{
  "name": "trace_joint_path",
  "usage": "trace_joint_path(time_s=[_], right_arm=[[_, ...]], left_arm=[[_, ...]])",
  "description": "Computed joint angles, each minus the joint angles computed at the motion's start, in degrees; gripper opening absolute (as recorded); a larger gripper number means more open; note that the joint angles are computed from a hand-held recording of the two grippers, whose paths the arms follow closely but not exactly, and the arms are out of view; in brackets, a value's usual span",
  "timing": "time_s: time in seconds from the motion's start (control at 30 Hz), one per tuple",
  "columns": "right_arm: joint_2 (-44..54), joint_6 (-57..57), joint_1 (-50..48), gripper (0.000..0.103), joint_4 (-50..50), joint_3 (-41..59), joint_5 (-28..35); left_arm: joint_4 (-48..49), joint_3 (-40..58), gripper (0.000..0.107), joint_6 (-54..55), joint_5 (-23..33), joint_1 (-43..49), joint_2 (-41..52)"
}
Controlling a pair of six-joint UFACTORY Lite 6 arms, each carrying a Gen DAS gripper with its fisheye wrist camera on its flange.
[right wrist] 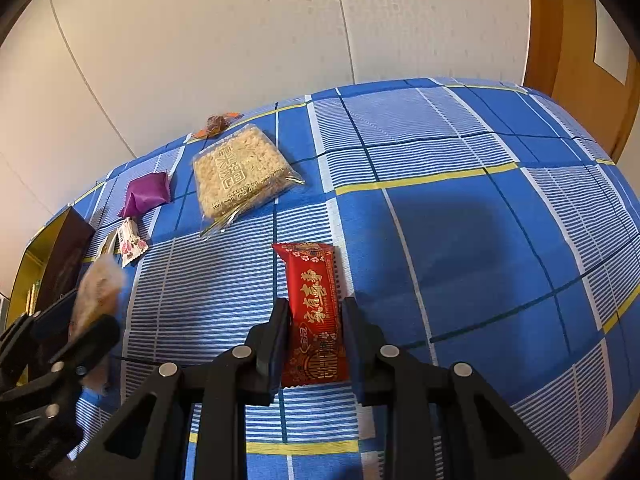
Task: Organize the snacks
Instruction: 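Carry the round pastry pack with the left tool into the gold tray and release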
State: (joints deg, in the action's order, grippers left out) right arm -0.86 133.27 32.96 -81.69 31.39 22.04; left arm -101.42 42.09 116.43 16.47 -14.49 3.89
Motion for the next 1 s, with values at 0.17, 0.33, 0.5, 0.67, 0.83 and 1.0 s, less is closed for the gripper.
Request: trace_joint_path(time_s=[0.17,0.33,0.5,0.67,0.83,1.0], right_arm=[[1.31,-2.54,1.15,0.026,2.35,1.32,1.62],[1.27,-3.80,1.27,0.026,3.02,1.44,2.07],[1.99,-4.34,1.99,0.026,3.90,2.17,3.11],[3.36,-5.97,3.05,0.026,5.86,3.63,4.71],[4.65,-7.29,3.94,0.026,7.33,4.82,6.14],[4.29,-6.37,3.86,0.026,7.27,4.58,6.27]], left_arm=[[8.26,-2.38,0.060,-7.71,3.38,3.92,-5.69],[17.25,-0.85,0.060,-16.15,8.96,12.48,-9.08],[24.33,5.47,0.060,-23.38,14.66,23.22,-4.97],[26.56,12.38,0.060,-25.12,16.34,32.72,2.70],[29.90,21.16,0.060,-29.19,17.36,39.78,13.23],[43.79,33.90,0.060,-43.98,20.75,41.92,24.95]])
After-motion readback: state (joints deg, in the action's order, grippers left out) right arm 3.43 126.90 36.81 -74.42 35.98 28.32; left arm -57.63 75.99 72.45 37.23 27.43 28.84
